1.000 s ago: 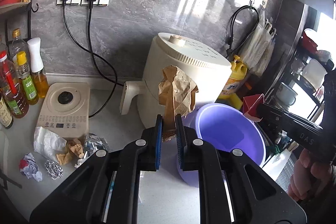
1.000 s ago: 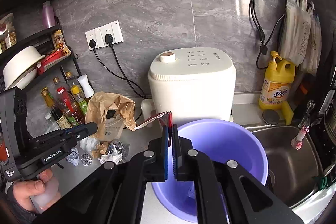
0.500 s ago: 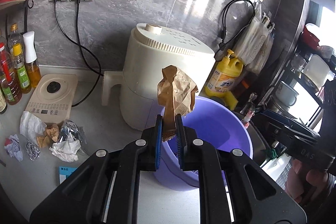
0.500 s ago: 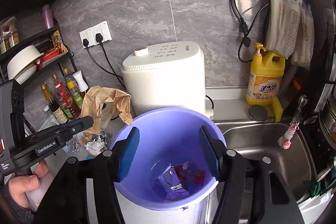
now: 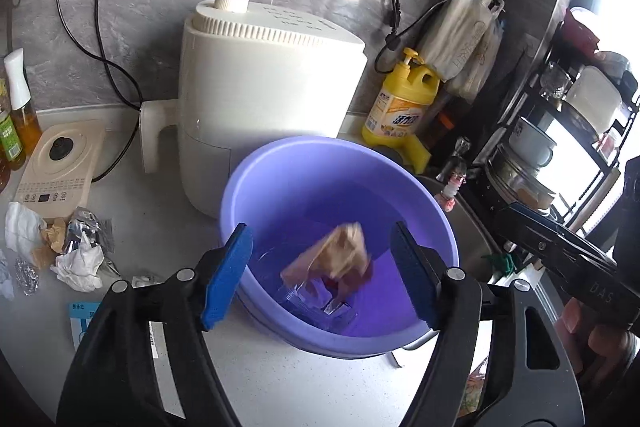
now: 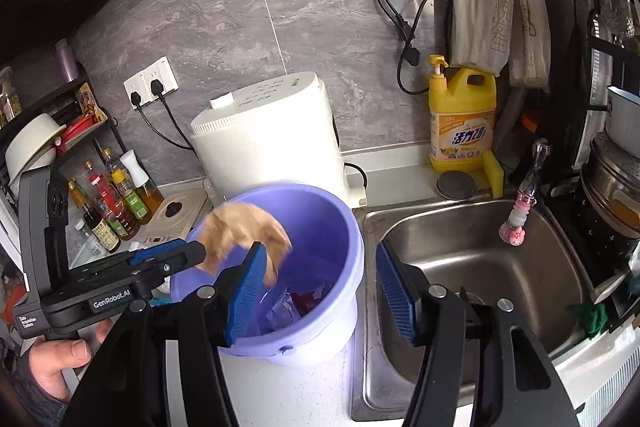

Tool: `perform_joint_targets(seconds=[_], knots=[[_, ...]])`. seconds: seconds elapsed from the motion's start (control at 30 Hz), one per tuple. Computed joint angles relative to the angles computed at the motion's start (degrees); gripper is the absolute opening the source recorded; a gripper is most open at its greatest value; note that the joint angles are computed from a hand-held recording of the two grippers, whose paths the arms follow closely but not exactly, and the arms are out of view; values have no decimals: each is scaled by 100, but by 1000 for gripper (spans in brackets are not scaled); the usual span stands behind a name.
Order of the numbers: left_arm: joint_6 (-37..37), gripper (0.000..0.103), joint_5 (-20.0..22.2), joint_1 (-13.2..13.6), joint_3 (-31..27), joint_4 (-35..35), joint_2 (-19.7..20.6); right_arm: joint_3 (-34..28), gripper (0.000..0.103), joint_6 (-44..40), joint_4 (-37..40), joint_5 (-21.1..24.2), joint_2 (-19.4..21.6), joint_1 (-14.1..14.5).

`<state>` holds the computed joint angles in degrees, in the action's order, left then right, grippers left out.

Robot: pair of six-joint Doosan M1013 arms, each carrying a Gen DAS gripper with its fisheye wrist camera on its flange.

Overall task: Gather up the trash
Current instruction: 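Carry both items over the lavender bucket and open both tools to drop them, then move both tools back toward the remaining trash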

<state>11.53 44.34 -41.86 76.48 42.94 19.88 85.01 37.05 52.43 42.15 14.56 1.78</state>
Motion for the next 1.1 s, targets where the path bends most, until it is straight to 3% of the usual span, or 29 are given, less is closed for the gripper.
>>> perform_joint_targets(seconds=[0.23, 0.3, 0.37, 0.5, 0.83, 1.1], knots=[[-79, 84, 306, 34, 264, 40, -217, 89, 59, 125, -42, -70, -23, 71], [-269, 89, 404, 27, 427, 196, -344, 114, 73, 230, -109, -166, -53, 149], [-495, 95, 476, 28, 626, 371, -487, 173, 81, 297, -115, -339, -110, 245], [-642, 97, 570, 120, 1010, 420, -769, 276, 95, 316, -131, -602, -199, 478], [-950, 97, 726, 400, 1956, 420, -1477, 338, 95, 1345, -1005, -908, -286, 1238], [-1149, 97, 871, 525, 2451, 466, -1835, 321, 95, 1402, -1199, -1026, -262, 1661]])
